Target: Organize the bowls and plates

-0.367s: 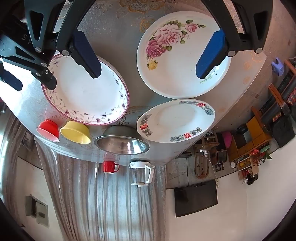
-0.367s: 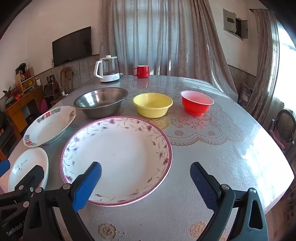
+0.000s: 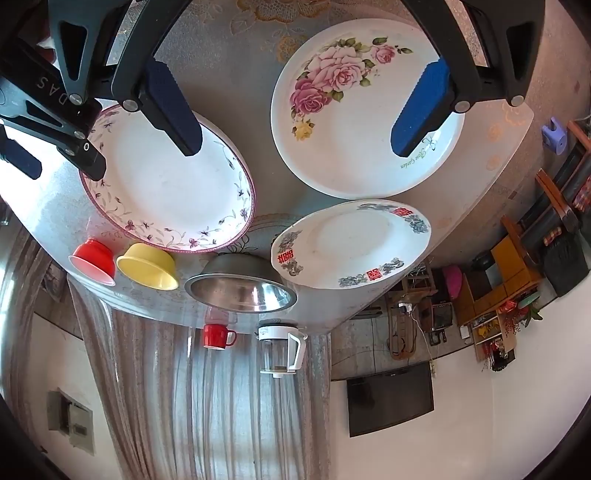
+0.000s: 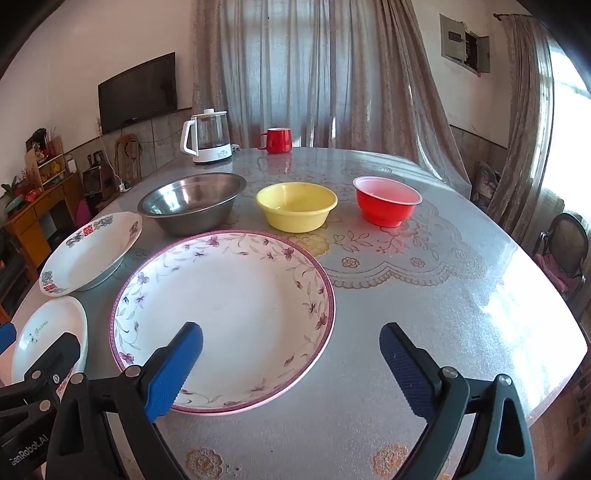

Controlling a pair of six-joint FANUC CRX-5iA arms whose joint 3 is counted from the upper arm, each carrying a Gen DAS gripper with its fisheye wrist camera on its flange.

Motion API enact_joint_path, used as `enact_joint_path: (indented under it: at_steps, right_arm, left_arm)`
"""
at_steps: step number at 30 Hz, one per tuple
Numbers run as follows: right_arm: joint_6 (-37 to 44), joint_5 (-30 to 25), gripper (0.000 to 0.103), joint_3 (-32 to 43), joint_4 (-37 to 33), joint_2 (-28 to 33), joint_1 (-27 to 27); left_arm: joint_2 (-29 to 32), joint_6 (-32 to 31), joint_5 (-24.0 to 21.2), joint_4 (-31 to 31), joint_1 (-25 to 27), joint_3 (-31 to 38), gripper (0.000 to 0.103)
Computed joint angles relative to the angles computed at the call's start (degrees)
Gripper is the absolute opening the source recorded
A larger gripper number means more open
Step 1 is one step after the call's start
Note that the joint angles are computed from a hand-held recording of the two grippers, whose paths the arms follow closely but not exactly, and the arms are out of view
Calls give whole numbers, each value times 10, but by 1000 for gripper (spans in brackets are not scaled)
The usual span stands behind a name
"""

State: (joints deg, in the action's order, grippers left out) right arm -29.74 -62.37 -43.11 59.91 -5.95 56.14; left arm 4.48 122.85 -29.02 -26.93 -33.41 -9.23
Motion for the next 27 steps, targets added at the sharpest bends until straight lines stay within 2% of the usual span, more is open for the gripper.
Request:
enact_joint_path:
  at_steps: [6, 16, 27]
  right_arm:
    - [-3, -23, 99, 59, -11, 55, 28]
    - [5, -22, 99, 64, -9, 54, 28]
    - [8, -27, 99, 65, -11, 51, 30]
  left_arm:
    - [-2, 2, 2, 4, 4, -3, 103]
    - [-7, 23, -4, -23, -4, 3, 103]
    - [-10, 17, -1, -18, -2, -1, 103]
